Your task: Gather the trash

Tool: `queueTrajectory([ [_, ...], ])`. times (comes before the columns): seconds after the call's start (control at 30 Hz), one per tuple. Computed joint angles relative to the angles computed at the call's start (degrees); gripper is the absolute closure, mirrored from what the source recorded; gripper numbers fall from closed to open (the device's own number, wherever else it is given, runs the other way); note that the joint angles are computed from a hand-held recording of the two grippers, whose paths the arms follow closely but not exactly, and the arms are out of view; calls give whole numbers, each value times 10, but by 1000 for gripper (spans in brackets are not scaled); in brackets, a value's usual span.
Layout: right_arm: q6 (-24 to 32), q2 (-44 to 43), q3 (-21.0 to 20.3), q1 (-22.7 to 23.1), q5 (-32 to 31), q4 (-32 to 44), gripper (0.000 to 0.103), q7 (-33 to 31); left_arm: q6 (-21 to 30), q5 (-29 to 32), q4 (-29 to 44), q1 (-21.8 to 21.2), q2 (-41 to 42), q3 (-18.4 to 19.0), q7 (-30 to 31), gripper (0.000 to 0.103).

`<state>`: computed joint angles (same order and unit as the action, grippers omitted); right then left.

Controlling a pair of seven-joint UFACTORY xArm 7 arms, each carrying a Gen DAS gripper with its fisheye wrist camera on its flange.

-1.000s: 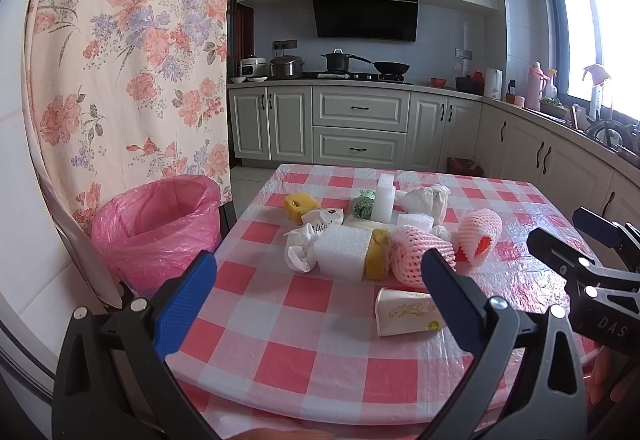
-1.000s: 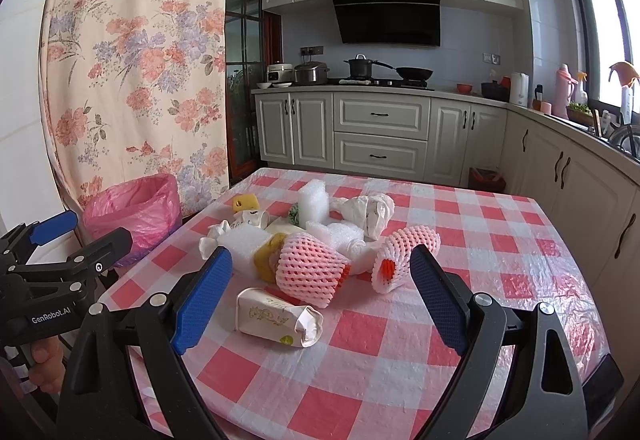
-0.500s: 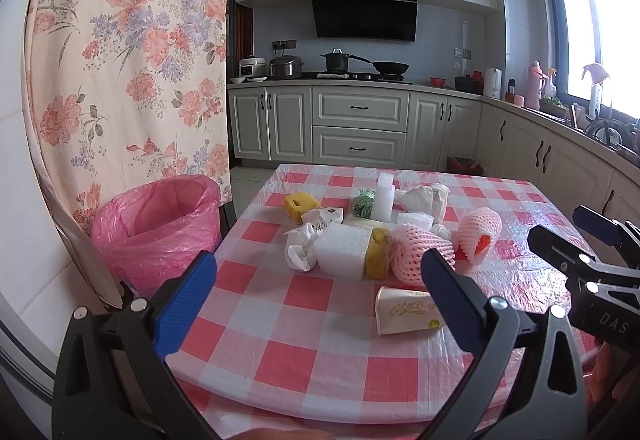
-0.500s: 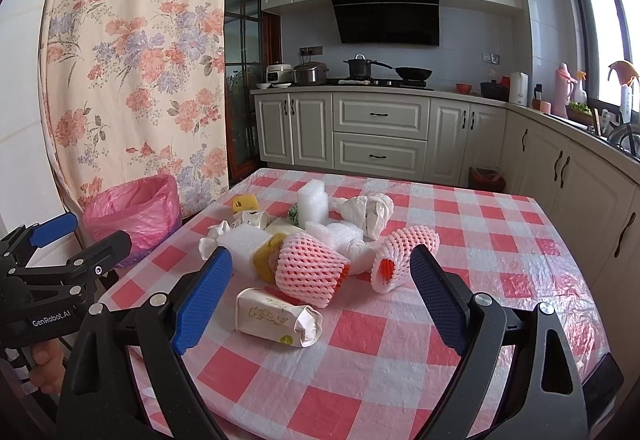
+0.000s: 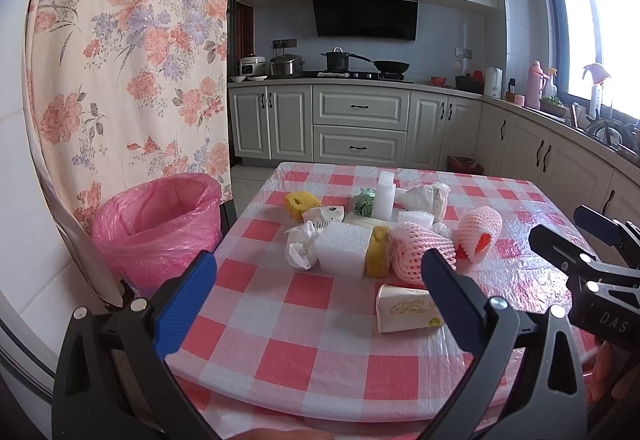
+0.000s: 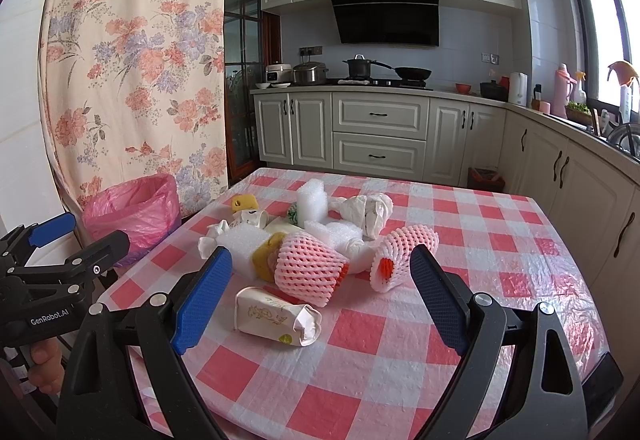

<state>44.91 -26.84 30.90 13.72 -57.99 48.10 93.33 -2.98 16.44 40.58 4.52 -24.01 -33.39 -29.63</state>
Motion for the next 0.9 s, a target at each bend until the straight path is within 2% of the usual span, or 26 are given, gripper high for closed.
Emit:
queueTrajectory([
  [0.17, 7, -6, 1, 1, 1, -4, 18, 2, -2, 1, -8, -9, -3, 11, 3, 4],
  [0.23, 6, -6, 1, 1, 1, -6, 18, 2, 1, 2, -8, 2, -7, 1, 2, 4],
  [0.4, 1, -8, 1, 0, 1, -13, 18, 8, -4, 3, -8, -20, 3, 25, 28, 4],
  [0.47, 3, -2, 3, -2, 1, -13, 14, 14, 1, 5, -1, -16, 10, 25, 35, 4],
  [0.53, -4, 4, -2, -1, 1, -17, 13, 15, 2, 3, 4, -34, 25, 47, 49, 4],
  [0.63, 2, 22, -2, 2, -2, -13, 13, 13, 6, 10, 19, -7, 42, 35, 44, 4],
  [0.67, 1, 28, -5, 3, -5, -13, 13, 17, 5, 11, 26, -8, 54, 42, 47, 4],
  [0.77, -14, 49, -20, 10, -9, -14, 13, 22, 8, 4, 48, -66, 99, 103, 86, 4],
  [0.8, -16, 57, -24, 13, -13, -14, 13, 23, 3, 10, 55, -63, 111, 103, 86, 4],
  [0.87, -23, 75, -33, 19, -20, -12, 13, 27, -5, 39, 71, -27, 135, 74, 72, 4],
  [0.9, -28, 85, -40, 23, -20, -11, 13, 28, -1, 38, 80, -41, 150, 85, 85, 4],
])
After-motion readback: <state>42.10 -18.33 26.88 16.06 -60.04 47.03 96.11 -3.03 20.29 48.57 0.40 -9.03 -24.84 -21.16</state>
